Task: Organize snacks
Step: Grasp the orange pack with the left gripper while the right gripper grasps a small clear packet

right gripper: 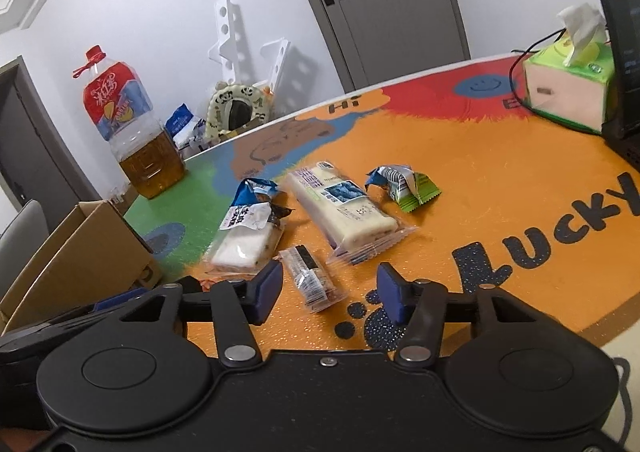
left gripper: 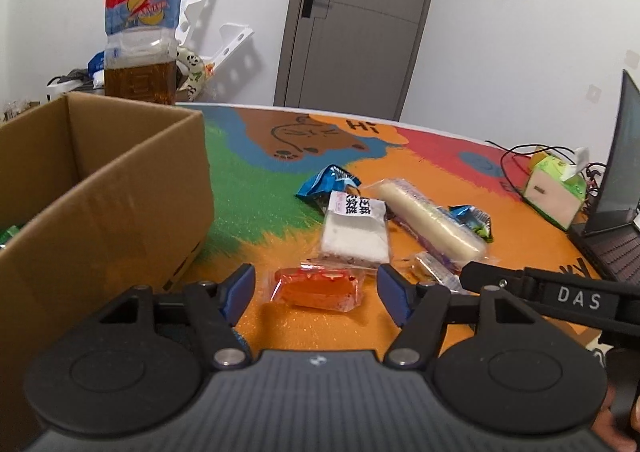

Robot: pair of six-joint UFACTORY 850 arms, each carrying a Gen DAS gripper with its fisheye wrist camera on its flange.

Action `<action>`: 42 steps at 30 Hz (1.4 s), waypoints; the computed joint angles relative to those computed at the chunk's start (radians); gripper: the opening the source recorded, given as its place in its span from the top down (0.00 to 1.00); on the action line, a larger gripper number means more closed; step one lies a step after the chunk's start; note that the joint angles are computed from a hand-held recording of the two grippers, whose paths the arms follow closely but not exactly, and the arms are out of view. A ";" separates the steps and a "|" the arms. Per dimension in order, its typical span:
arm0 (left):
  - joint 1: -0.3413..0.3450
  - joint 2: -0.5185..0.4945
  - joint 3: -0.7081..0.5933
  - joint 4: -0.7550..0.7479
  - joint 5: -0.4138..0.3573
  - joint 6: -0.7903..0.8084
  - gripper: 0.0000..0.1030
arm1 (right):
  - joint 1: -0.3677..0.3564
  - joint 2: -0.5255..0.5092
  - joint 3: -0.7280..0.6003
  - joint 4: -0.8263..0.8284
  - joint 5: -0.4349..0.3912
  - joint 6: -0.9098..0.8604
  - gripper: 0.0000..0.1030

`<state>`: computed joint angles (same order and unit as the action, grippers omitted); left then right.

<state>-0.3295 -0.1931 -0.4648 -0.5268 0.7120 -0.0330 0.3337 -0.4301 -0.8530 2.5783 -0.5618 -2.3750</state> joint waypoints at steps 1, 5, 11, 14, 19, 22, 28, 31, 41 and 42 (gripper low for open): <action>0.004 -0.008 -0.006 0.011 -0.001 -0.006 0.36 | 0.000 -0.003 -0.004 -0.009 0.003 0.005 0.50; 0.002 -0.034 -0.026 -0.001 0.003 0.014 0.36 | 0.001 -0.021 -0.024 -0.037 0.011 0.017 0.50; 0.029 -0.065 -0.043 0.045 -0.018 -0.035 0.40 | 0.026 -0.045 -0.057 -0.040 0.048 -0.021 0.53; 0.030 -0.068 -0.040 0.055 -0.006 -0.045 0.48 | 0.038 -0.047 -0.061 0.009 0.067 -0.084 0.61; 0.024 -0.049 -0.018 0.068 -0.003 -0.062 0.54 | 0.032 -0.035 -0.044 -0.056 0.054 -0.026 0.79; 0.020 -0.030 0.006 0.087 -0.001 -0.092 0.55 | 0.035 -0.019 -0.020 -0.033 0.047 -0.051 0.80; 0.005 0.031 0.058 0.098 0.010 -0.122 0.55 | 0.033 0.024 0.039 -0.020 0.008 -0.050 0.81; -0.006 0.072 0.088 0.097 0.026 -0.126 0.56 | 0.037 0.052 0.064 0.009 0.001 -0.070 0.81; -0.032 0.224 0.175 0.052 0.046 -0.102 0.56 | 0.061 0.146 0.131 0.086 -0.038 -0.131 0.81; -0.034 0.240 0.184 0.046 0.048 -0.097 0.56 | 0.063 0.154 0.136 0.085 -0.042 -0.131 0.81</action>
<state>-0.3632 0.0468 -0.2813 -0.4809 0.7601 -0.1304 0.3969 -0.2766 -0.7174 2.6636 -0.6037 -2.5065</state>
